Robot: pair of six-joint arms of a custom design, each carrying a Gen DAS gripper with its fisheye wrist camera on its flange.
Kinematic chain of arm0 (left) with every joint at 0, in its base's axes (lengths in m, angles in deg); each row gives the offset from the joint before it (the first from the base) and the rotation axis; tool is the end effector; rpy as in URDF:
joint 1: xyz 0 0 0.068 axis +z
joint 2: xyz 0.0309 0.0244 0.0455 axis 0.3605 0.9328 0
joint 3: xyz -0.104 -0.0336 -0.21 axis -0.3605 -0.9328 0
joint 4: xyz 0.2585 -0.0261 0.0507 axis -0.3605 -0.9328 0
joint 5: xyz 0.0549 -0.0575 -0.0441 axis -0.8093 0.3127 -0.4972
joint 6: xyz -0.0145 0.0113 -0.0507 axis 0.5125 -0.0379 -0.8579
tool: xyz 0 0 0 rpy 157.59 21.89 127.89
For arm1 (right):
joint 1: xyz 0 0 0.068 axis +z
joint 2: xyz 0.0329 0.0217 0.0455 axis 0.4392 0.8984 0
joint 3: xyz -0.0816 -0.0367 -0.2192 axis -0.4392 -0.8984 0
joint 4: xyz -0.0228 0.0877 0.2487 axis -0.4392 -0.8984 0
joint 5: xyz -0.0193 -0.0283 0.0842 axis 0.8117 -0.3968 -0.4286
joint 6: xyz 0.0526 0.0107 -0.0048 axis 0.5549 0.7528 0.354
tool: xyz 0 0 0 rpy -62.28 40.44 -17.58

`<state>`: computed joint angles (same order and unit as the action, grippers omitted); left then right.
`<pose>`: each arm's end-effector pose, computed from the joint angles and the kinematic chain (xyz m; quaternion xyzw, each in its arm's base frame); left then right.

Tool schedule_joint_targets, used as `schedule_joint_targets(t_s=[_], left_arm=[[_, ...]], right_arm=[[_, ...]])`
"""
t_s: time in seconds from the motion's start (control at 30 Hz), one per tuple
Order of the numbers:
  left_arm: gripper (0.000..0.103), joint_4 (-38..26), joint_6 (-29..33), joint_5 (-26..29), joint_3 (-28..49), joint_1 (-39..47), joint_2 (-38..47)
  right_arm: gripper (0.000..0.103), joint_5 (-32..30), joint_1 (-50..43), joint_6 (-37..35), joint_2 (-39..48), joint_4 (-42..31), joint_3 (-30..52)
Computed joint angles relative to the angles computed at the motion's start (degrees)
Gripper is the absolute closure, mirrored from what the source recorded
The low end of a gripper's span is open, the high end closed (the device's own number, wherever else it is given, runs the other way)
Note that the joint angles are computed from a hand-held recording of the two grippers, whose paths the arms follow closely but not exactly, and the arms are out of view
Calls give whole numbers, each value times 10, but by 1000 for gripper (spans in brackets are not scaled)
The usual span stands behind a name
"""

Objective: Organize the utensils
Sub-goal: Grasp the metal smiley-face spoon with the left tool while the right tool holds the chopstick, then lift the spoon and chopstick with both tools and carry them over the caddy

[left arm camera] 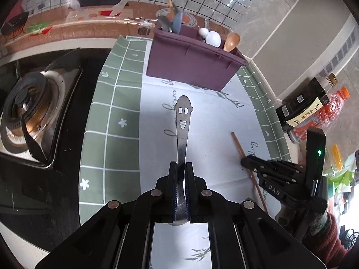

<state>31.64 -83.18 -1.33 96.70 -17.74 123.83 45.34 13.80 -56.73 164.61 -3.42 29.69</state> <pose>0.1600 -0.1210 0.1417 -0.1531 0.9398 -0.1567 0.2621 0.2615 -0.0434 0.1035 -0.2597 0.9375 0.1050 0.2066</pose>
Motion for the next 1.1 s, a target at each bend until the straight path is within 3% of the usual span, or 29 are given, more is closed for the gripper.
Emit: schedule_joint_targets(t_s=[0.23, 0.6, 0.93, 1.1], left_arm=[[97, 3, -6, 10, -25, 10, -28], [97, -23, -10, -10, -3, 0, -57], [97, -71, 49, -63, 129, -1, -66], [97, -90, 144, -100, 267, 24, -43]], right_arm=[[97, 19, 22, 4, -22, 5, -7], [97, -99, -42, 21, -119, -76, 11], [97, -208, -73, 80, -208, -116, 68], [97, -249, -60, 169, -243, -69, 160]])
